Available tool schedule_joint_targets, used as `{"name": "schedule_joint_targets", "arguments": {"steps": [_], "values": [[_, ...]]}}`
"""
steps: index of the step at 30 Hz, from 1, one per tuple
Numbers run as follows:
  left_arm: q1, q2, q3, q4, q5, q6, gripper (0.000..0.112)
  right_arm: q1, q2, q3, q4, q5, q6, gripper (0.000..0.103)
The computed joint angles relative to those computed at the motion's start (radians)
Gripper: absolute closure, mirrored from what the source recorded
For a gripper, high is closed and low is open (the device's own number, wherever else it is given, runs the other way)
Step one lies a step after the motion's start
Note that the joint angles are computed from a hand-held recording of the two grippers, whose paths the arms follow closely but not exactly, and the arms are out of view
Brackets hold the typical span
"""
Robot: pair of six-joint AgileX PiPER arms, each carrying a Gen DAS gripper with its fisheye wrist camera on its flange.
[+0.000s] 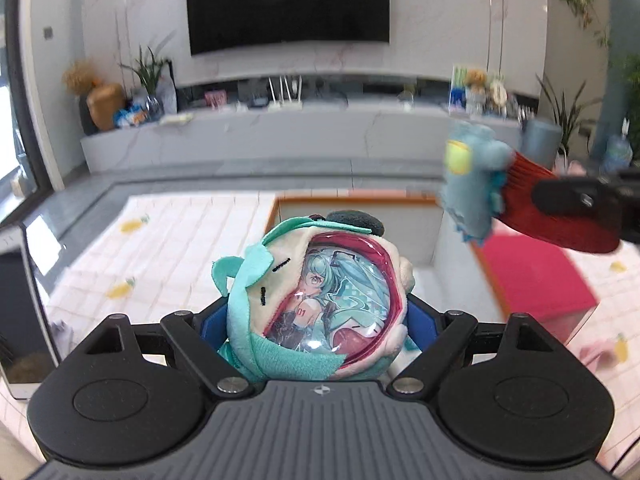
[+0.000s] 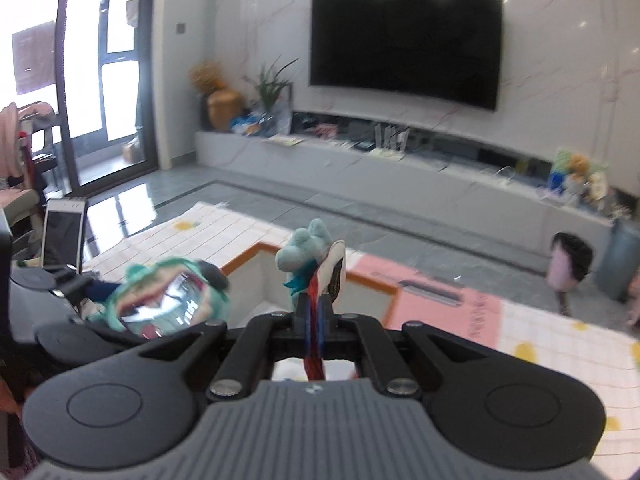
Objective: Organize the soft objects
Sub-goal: 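Open the left tool to drop the pouch while the right tool releases the dinosaur plush into the box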
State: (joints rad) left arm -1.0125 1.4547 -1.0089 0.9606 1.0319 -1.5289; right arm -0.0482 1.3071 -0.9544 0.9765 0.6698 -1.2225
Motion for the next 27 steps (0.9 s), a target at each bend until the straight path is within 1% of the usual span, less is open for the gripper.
{"name": "schedule_joint_targets", "arguments": {"steps": [3,7,10,11,13,15,19,20,22,23,25,27], "values": [[0.021,0.001,0.046,-0.005,-0.044,0.02,0.012,0.058,0.111,-0.023,0.055,-0.019,-0.047,0.103],[0.066,0.027,0.074,0.005,-0.108,0.063,0.012,0.099,0.272,-0.091,0.113,0.001,-0.073,0.103],[0.059,0.08,0.086,0.098,-0.09,0.027,0.012,0.124,0.382,-0.147,0.116,0.001,-0.057,0.103],[0.059,0.1,0.075,0.107,-0.082,0.045,0.012,0.128,0.417,-0.166,0.11,0.003,-0.05,0.103],[0.066,0.142,0.038,0.086,-0.065,0.083,0.012,0.136,0.486,-0.215,0.08,-0.007,-0.007,0.103],[0.079,0.165,0.021,0.056,-0.07,0.11,0.012,0.142,0.54,-0.255,0.061,-0.026,0.022,0.103],[0.098,0.151,0.034,0.035,-0.101,0.128,0.012,0.129,0.593,-0.283,0.097,-0.021,0.002,0.103],[0.103,0.15,0.033,0.025,-0.106,0.136,0.011,0.124,0.596,-0.28,0.122,-0.01,-0.019,0.103],[0.118,0.148,0.035,0.018,-0.126,0.144,0.01,0.11,0.591,-0.278,0.122,0.001,-0.025,0.103],[0.12,0.143,0.039,0.015,-0.137,0.149,0.009,0.113,0.588,-0.272,0.124,-0.006,-0.034,0.103],[0.127,0.129,0.053,0.012,-0.17,0.155,0.009,0.114,0.584,-0.267,0.123,-0.015,-0.037,0.103],[0.146,0.105,0.073,0.01,-0.223,0.146,0.009,0.112,0.574,-0.255,0.127,-0.024,-0.043,0.103]]}}
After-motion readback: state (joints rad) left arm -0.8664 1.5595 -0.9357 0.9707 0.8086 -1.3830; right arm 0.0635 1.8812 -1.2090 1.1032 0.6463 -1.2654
